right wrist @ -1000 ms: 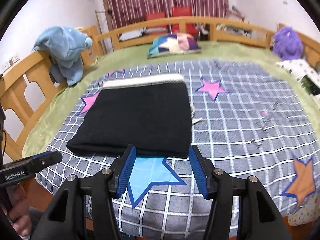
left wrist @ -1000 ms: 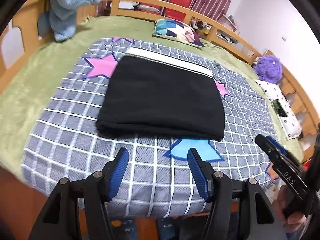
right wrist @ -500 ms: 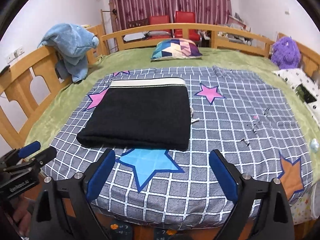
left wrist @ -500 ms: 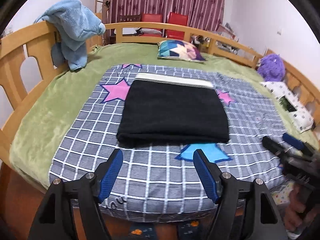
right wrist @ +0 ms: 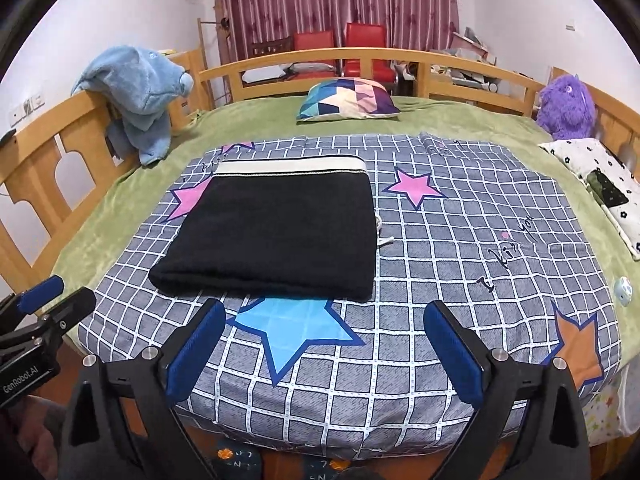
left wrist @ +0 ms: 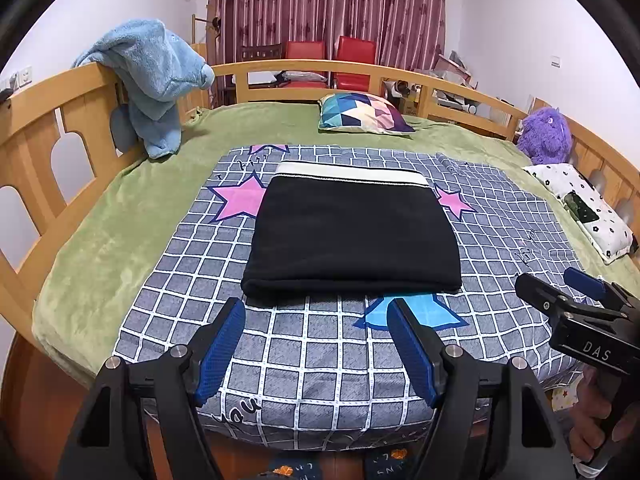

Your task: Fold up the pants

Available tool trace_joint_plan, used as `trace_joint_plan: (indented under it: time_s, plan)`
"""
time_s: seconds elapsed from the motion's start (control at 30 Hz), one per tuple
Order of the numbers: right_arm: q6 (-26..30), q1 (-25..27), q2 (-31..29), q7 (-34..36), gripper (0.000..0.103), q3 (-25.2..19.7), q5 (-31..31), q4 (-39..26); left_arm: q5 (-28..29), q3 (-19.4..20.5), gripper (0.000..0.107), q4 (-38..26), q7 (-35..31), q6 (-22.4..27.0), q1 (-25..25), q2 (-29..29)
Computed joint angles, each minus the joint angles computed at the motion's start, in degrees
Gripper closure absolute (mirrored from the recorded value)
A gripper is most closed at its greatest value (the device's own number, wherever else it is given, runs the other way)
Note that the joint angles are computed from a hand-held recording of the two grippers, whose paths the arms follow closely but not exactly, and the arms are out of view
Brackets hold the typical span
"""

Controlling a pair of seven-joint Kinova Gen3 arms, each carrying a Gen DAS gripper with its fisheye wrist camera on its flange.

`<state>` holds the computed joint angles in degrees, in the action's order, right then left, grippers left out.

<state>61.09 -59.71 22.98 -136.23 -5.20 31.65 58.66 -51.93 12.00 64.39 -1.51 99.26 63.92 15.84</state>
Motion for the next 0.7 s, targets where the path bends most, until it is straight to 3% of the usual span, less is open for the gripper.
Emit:
trace_joint_plan:
  time_s: [0.7]
  plan:
    - [0.14, 0.4, -0.72, -0.42, 0.005, -0.27, 0.51, 0.81, -0.13, -0.68, 0.034, -1.28, -0.98, 0.91, 1.03, 0.74]
